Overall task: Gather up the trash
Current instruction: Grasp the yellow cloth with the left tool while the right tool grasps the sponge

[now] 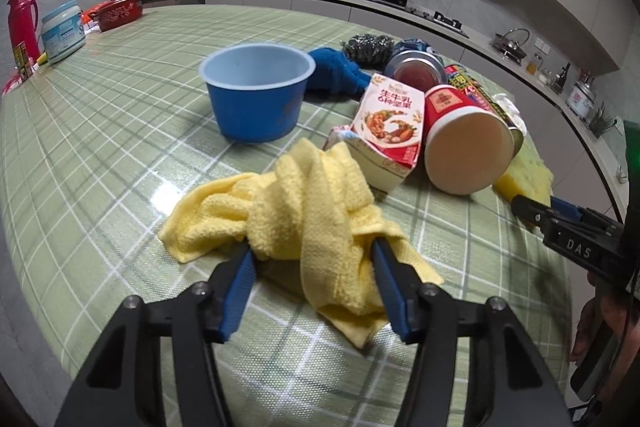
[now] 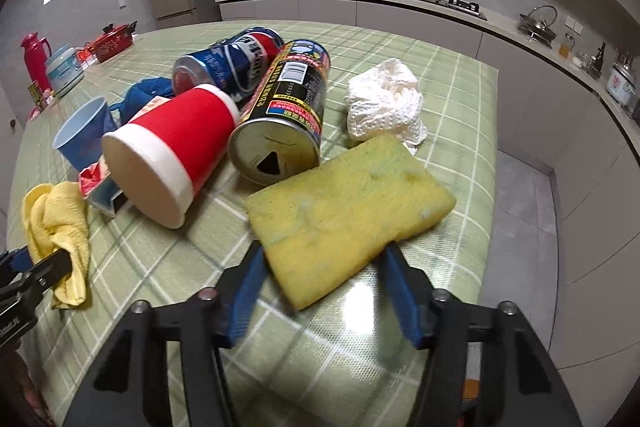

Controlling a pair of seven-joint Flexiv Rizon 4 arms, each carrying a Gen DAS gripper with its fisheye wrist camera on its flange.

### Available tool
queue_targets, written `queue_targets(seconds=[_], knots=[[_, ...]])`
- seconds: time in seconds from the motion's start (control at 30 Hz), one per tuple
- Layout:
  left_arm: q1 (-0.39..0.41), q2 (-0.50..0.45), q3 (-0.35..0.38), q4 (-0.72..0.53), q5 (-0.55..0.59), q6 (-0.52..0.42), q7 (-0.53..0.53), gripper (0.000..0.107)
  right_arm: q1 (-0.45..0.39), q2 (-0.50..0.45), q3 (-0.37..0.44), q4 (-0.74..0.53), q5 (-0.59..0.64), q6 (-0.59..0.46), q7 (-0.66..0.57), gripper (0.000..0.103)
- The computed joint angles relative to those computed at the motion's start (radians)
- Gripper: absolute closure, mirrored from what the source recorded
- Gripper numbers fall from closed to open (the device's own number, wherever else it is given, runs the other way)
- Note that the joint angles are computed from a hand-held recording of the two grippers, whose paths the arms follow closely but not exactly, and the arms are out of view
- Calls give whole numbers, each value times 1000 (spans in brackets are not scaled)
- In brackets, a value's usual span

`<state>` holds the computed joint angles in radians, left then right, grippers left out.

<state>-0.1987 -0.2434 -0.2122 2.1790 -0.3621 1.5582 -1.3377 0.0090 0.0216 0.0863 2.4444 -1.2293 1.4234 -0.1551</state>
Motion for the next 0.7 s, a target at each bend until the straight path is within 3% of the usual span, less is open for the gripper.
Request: queue_targets(seconds=[0.13, 0.3, 0.43, 0.5, 0.63, 0.7], knots=[[10, 5, -15, 10, -11, 8, 9, 50, -11, 13, 0, 18, -41, 55, 27, 57], [16, 10, -28, 19, -24, 13, 18, 52, -34, 32, 5, 45, -124, 136, 50, 58], [13, 13, -31, 28, -25, 25, 21, 53, -33, 42, 23, 64, -73, 140, 22, 47], [0, 13, -15, 27, -8, 27, 14, 55, -26, 36, 28, 62, -35, 140, 13, 47], [15, 14, -34, 33, -9, 36, 29, 64, -12, 32, 36, 54, 3, 108, -7, 63], [63, 19, -99, 49, -52, 48, 70, 76, -12, 37, 35, 58, -3, 108, -1, 68]])
